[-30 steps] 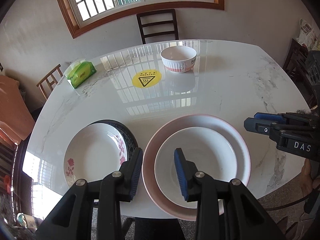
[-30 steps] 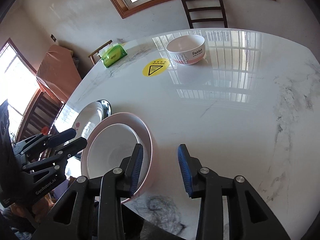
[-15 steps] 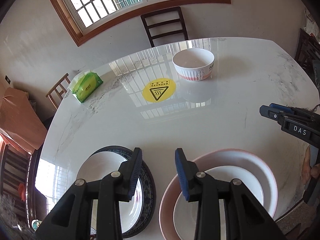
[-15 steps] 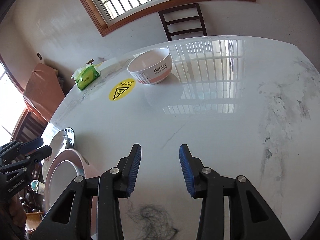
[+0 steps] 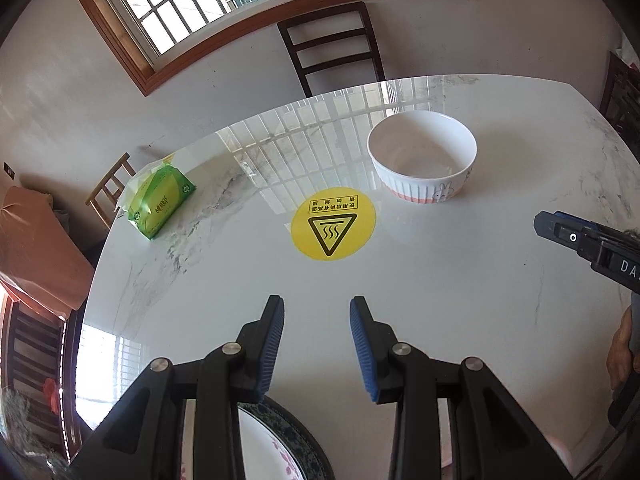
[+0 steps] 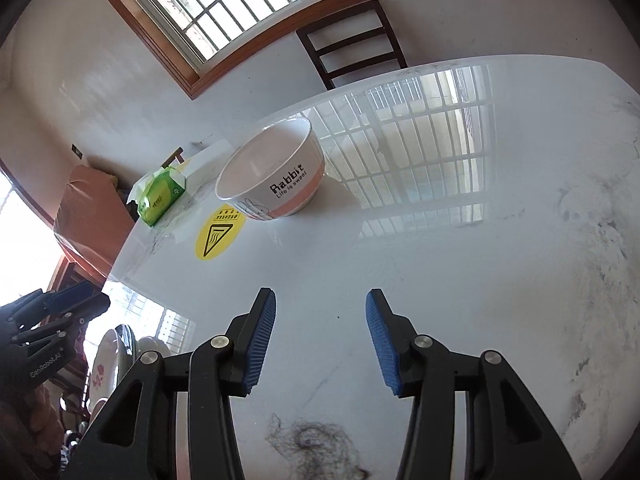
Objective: Organize plates and bowls
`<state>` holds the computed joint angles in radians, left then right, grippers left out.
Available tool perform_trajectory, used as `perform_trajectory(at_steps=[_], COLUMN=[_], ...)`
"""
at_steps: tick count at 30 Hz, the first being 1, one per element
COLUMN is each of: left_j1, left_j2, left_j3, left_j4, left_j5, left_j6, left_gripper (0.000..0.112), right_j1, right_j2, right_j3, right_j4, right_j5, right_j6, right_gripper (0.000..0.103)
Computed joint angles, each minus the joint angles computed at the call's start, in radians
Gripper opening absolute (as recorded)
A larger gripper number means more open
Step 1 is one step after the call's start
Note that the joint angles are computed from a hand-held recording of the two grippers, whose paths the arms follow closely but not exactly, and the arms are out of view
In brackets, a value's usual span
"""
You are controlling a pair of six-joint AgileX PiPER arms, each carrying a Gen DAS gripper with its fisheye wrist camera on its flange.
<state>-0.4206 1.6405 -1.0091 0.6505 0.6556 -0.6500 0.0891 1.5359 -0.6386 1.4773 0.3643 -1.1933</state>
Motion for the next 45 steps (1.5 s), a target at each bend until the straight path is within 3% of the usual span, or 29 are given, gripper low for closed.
perform_trajectory(at_steps=[2,6,9,16,22,29,33,36,38,39,40,41,43,45], left_j1=[0.037,0.145,0.216,0.263,0.279,0.268,0.26,0.258,0.257,0.242,0.214,0.186,0.146,0.137], left_j2=[0.04,0.121,0.202,0.396,0.519,0.65,0.679,0.706,0.726,0.728,0.71,0.692,0.649,0.59], left_j3=[-0.064,-0.192,-0.304,-0.558,-0.709,-0.883,-0.899,-0.914,-0.93,-0.935,-0.912,-0.886,-0.826,-0.755], left_j4=[-0.091,-0.491,-0.763,-0.92,-0.987,-0.926,-0.899,-0.893,-0.922,-0.885,-0.808,-0.728,-0.613,-0.593], left_j5=[-0.008,-0.039,-0.005,0.103,0.166,0.226,0.206,0.199,0.22,0.225,0.204,0.179,0.141,0.11], left_j6=[0.103,0.474,0.701,0.776,0.786,0.704,0.648,0.605,0.623,0.598,0.548,0.501,0.422,0.401], left_gripper=[0.035,0.035,0.035,0.035,0.035,0.035,0.035,0.035,0.024,0.013,0.012,0.012,0.011,0.011], right_j1=[-0.013,-0.031,-0.045,-0.02,0.003,0.016,0.017,0.021,0.019,0.022,0.026,0.026,0.045,0.063], right_j2=[0.018,0.054,0.098,0.226,0.32,0.407,0.462,0.503,0.515,0.519,0.524,0.531,0.529,0.521], right_j3=[-0.04,-0.124,-0.206,-0.412,-0.566,-0.689,-0.749,-0.801,-0.813,-0.821,-0.833,-0.845,-0.86,-0.863], right_j4=[-0.001,-0.004,-0.048,-0.308,-0.603,-0.818,-0.864,-0.904,-0.887,-0.895,-0.905,-0.894,-0.942,-1.008], right_j5=[0.026,0.066,0.094,0.09,0.111,0.156,0.201,0.24,0.256,0.264,0.277,0.297,0.305,0.308], right_j6=[0.014,0.049,0.119,0.406,0.693,0.879,0.917,0.947,0.93,0.936,0.942,0.932,0.967,1.014], right_gripper=[0.049,0.051,0.052,0.054,0.054,0.054,0.053,0.043,0.035,0.031,0.021,0.018,0.018,0.015])
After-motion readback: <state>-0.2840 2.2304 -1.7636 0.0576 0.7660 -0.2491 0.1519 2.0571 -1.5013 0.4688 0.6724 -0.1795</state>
